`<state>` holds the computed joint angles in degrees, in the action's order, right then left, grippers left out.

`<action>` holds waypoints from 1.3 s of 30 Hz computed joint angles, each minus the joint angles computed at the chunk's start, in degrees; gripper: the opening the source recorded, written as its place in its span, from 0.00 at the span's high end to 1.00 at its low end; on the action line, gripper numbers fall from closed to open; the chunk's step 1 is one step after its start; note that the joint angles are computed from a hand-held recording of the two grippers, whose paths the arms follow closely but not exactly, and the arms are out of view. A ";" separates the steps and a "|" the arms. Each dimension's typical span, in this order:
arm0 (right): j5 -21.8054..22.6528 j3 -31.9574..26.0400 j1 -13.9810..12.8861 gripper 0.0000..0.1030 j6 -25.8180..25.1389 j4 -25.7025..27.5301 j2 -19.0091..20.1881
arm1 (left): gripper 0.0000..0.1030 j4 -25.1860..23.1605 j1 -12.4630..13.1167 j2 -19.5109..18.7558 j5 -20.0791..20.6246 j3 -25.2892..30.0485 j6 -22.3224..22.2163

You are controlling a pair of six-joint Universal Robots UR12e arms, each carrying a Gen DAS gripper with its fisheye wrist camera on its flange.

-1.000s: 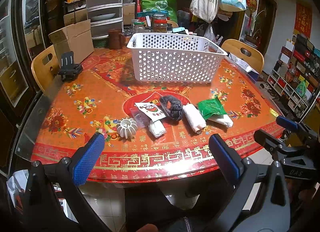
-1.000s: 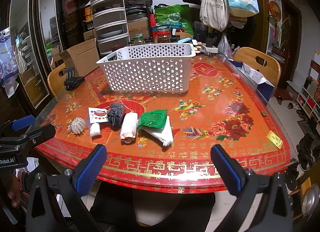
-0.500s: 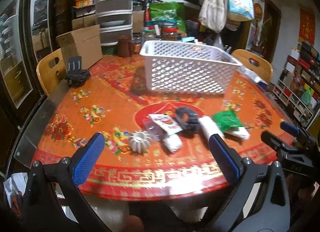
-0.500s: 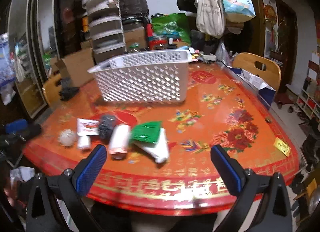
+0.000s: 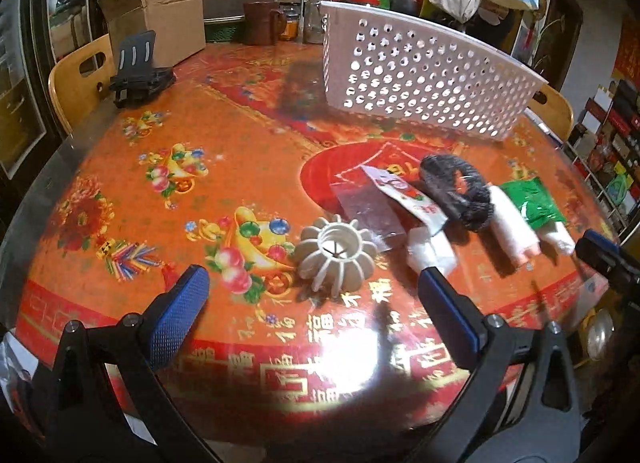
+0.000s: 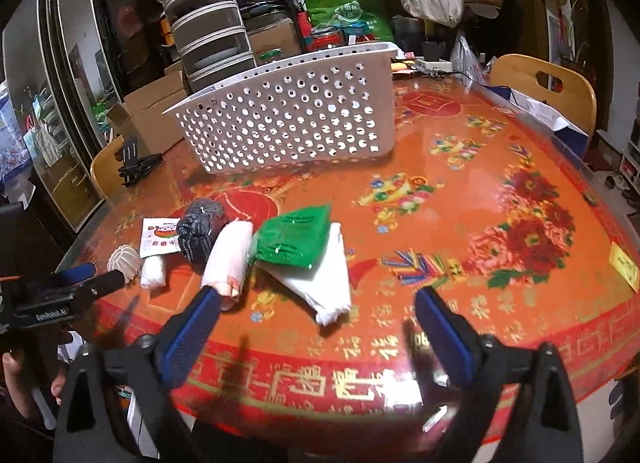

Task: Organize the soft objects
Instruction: 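Grasp the white ridged ball with the left gripper while the right gripper grasps the green packet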

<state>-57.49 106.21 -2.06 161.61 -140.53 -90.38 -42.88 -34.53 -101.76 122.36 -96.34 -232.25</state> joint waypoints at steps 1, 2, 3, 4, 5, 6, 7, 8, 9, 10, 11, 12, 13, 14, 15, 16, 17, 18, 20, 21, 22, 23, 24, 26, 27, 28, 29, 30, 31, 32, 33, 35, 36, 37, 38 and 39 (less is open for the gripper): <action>0.06 -0.36 0.25 0.13 0.29 0.06 0.27 | 0.00 1.10 0.10 -0.04 0.02 -0.34 0.24; 0.39 -0.57 0.30 0.14 0.34 0.10 0.53 | 0.00 1.94 0.27 -0.19 -0.18 -0.41 0.53; 0.66 -0.77 0.33 0.17 0.33 0.18 0.74 | 0.00 2.96 0.43 -0.24 -0.33 -0.62 0.91; 0.91 -0.93 0.38 0.18 0.49 -0.01 1.01 | 0.00 3.45 0.51 -0.34 -0.17 -0.67 1.20; 1.28 -1.09 0.40 0.18 0.64 -0.16 1.27 | 0.00 3.44 0.50 -0.42 0.07 -0.57 1.28; 1.65 -1.30 0.44 0.19 0.60 -0.12 1.51 | 0.02 3.60 0.46 -0.53 0.48 -0.54 1.47; 1.86 -1.39 0.48 0.21 0.64 -0.15 1.62 | 0.04 3.99 0.40 -0.67 0.89 -0.57 1.84; 1.98 -1.55 0.54 0.22 0.74 -0.29 1.84 | 0.06 4.49 0.40 -0.76 0.90 -0.64 2.29; 2.00 -1.75 0.65 0.24 0.87 -0.35 2.03 | 0.09 4.84 0.37 -0.76 0.72 -0.71 2.54; 1.84 -1.86 0.76 0.26 0.96 -0.77 2.23 | 0.16 5.74 0.44 -0.83 0.52 -0.92 3.12; 1.60 -1.91 0.89 0.27 0.94 -1.14 2.36 | 0.19 6.01 0.42 -0.87 0.64 -1.00 3.31; 1.35 -2.00 1.02 0.30 0.92 -1.46 2.51 | 0.24 5.99 0.30 -0.88 0.69 -1.00 3.37; 1.05 -1.99 1.20 0.34 1.18 -2.16 2.62 | 0.27 6.21 0.36 -0.91 0.61 -1.07 3.63; 0.99 -2.08 1.33 0.35 1.05 -2.50 2.77 | 0.29 6.43 0.31 -0.88 0.73 -1.20 3.56; 0.90 -2.26 1.50 0.37 0.75 -2.57 2.93 | 0.32 6.92 0.34 -0.82 0.78 -1.43 3.60; 0.78 -2.32 1.65 0.40 0.52 -2.64 3.00 | 0.34 7.23 0.43 -0.76 0.67 -1.60 3.77; 0.59 -2.40 1.80 0.41 0.33 -2.84 3.10 | 0.34 7.32 0.41 -0.75 0.73 -1.67 3.76; 0.06 -2.34 2.03 0.45 0.29 -3.52 3.14 | 0.36 7.53 0.42 -0.72 0.77 -1.80 3.73; -0.49 -2.41 2.42 0.49 -0.46 -3.81 3.25 | 0.37 8.03 0.48 -0.68 0.53 -2.06 3.85; -0.40 -2.40 2.46 0.54 -0.37 -4.03 3.31 | 0.38 8.49 0.52 -0.64 0.38 -2.23 3.97; -0.18 -2.38 2.46 0.54 -0.36 -4.20 3.34 | 0.39 8.84 0.50 -0.64 0.38 -2.32 4.10; -0.40 -2.37 2.56 0.54 -0.70 -4.29 3.36 | 0.40 8.98 0.48 -0.68 0.39 -2.34 4.33; -1.10 -2.52 2.82 0.54 -1.26 -4.18 3.47 | 0.41 8.94 0.50 -0.76 0.38 -2.28 4.65; -1.39 -2.61 3.03 0.54 -1.75 -4.09 3.65 | 0.43 9.44 0.51 -0.88 0.22 -2.33 4.97; -1.58 -2.61 3.18 0.55 -1.78 -4.20 3.69 | 0.44 9.48 0.50 -0.94 0.33 -2.29 5.10; -1.90 -2.53 3.34 0.57 -1.83 -4.59 3.69 | 0.46 9.82 0.54 -0.91 0.19 -2.40 5.22; -2.12 -2.44 3.43 0.58 -1.94 -5.13 3.73 | 0.47 10.00 0.56 -0.92 0.12 -2.41 5.29; -2.35 -2.35 3.51 0.62 -2.04 -5.67 3.76 | 0.48 10.08 0.57 -0.94 0.09 -2.41 5.55; -2.86 -2.24 3.63 0.66 -2.22 -6.31 3.78 | 0.50 10.16 0.55 -0.99 0.08 -2.37 5.72; -3.43 -2.20 3.76 0.68 -2.39 -6.72 3.83 | 0.51 10.44 0.53 -1.04 0.09 -2.39 5.95; -3.80 -2.22 3.83 0.72 -2.70 -6.70 3.89 | 0.52 10.33 0.52 -1.12 0.08 -2.28 6.11; -4.13 -2.43 3.90 0.73 -3.31 -5.86 4.06 | 0.54 9.73 0.39 -1.33 0.59 -1.95 6.51; -3.94 -2.37 3.81 0.73 -3.30 -5.90 4.06 | 0.55 9.58 0.34 -1.43 0.81 -1.84 6.70; -3.82 -2.38 3.75 0.75 -3.55 -5.87 4.11 | 0.56 9.39 0.31 -1.50 0.95 -1.74 6.82; -3.62 -2.45 3.67 0.75 -3.89 -5.61 4.16 | 0.56 9.37 0.30 -1.56 1.02 -1.68 6.86; -3.22 -2.52 3.59 0.77 -4.00 -5.34 4.22 | 0.57 9.38 0.33 -1.60 1.01 -1.63 6.88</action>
